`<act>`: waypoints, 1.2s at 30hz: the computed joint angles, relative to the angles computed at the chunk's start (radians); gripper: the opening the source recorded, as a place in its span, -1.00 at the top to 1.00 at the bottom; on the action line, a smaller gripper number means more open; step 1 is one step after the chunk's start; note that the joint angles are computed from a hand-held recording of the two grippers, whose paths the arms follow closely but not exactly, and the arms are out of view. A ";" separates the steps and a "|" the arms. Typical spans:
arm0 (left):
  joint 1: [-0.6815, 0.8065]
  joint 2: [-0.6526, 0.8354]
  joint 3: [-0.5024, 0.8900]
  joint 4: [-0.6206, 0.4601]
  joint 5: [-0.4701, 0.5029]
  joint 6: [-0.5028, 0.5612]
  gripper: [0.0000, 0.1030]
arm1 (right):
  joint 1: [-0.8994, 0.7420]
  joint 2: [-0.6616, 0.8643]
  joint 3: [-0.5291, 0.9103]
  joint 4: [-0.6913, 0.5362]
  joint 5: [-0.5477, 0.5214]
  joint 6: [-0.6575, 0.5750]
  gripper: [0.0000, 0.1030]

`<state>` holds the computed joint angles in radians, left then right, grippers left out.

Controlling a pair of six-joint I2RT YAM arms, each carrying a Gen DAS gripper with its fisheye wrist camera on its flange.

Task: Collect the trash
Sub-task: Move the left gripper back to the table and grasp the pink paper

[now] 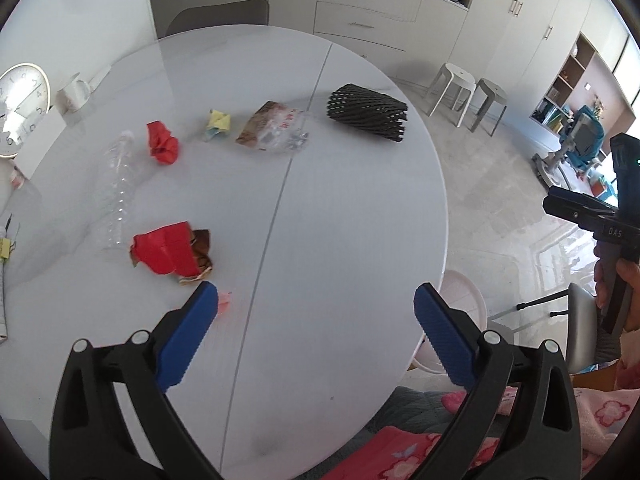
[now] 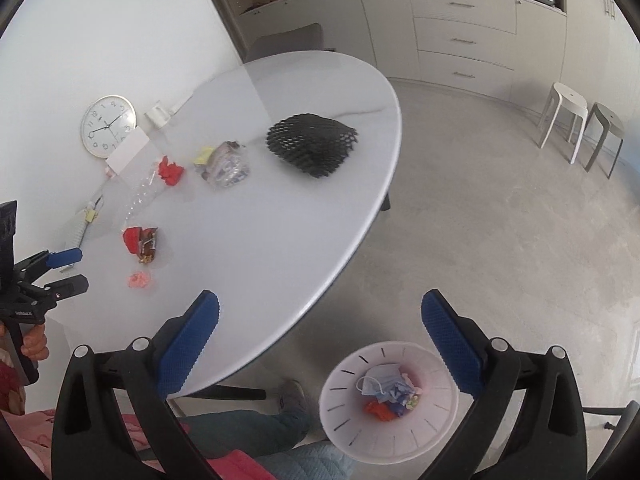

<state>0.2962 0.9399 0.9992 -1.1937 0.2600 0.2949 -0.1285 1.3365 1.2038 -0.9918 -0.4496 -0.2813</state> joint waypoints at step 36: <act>0.366 0.484 -0.187 0.386 0.073 0.418 -0.10 | 0.679 0.235 0.201 0.061 0.306 0.407 -0.95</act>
<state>0.6624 1.4243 0.8118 -0.8081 0.3333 0.7126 0.5506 1.5710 1.4049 -0.9313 -0.1435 0.1261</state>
